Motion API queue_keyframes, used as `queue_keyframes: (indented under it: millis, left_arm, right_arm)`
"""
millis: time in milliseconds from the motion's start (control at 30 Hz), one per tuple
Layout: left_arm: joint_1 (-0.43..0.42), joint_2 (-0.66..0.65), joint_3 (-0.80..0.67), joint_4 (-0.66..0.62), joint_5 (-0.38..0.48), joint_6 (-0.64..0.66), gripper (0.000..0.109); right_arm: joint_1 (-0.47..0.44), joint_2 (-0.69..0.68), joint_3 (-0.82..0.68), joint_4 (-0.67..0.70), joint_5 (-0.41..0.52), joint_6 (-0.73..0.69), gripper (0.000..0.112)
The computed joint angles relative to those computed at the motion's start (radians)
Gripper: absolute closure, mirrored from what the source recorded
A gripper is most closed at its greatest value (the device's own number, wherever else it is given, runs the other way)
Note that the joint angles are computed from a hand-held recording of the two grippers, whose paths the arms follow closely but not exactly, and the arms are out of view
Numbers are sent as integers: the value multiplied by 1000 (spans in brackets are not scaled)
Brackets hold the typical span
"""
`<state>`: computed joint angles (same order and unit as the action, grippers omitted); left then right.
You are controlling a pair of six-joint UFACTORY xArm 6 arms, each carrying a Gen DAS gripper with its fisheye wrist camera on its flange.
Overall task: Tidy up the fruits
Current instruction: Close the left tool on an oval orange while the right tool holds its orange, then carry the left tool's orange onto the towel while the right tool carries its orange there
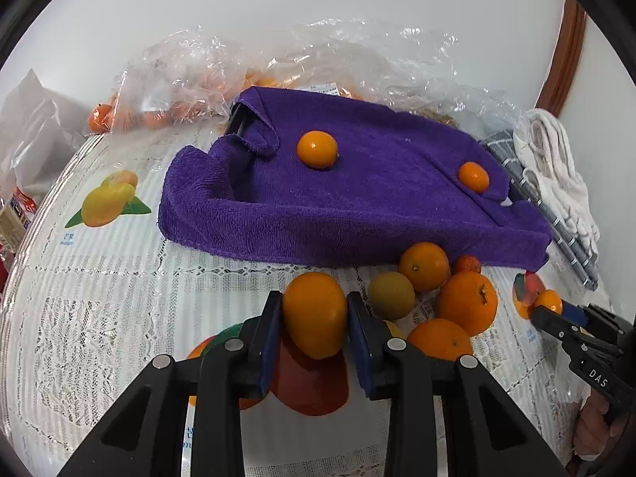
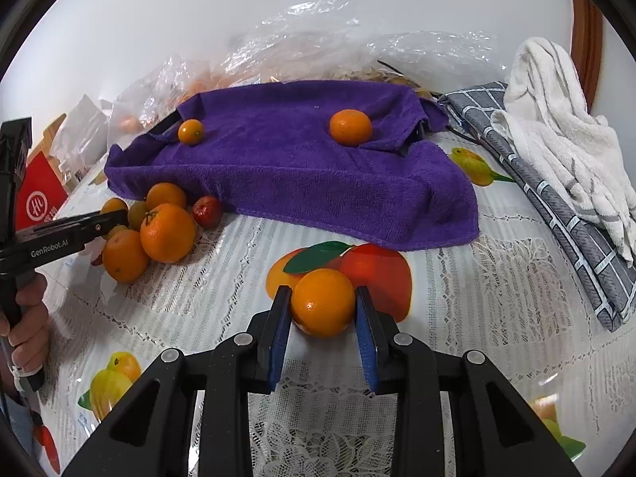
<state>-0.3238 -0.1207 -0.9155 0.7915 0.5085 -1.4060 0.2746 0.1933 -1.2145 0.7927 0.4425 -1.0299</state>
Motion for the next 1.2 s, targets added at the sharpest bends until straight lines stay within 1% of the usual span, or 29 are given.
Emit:
queue_keyframes:
  millis: [133,267,400,533,600,700,867,1067,1200]
  left_arm:
    - [10,-41,32,104,-25,-120,78]
    - [15,-71,50,180,-35,-209,78]
    - [9,-79,50,217,-22,-245,78]
    - [-9,-82,43,285,3,-282,78]
    - [-14,-81,40,296,7,-284,78]
    - [-21,-77,33,295,6,-275,78]
    - [-32,-80,31,323,20,-291,78]
    - [-29,-99,45,398,13,-366,78]
    - [-21,-96,45,367,8,-349,78]
  right_arm:
    - [-10,-17,7,106,14,-84,81]
    - [-1,-34,27,147,-16,-132,81]
    - [-4,-49,36,213,-14,-190,81]
    - [-22,-56,34,283,14,-231,81]
    - [-27,-57,33,305,23,-243,81]
    - [-23,-61,39,320,10,-253,81]
    - [-13,-86,63,402,-12,-354,81]
    - [-30,-69,35,401,26,-327,81]
    - [-38,-63,21,412,39,-317,81]
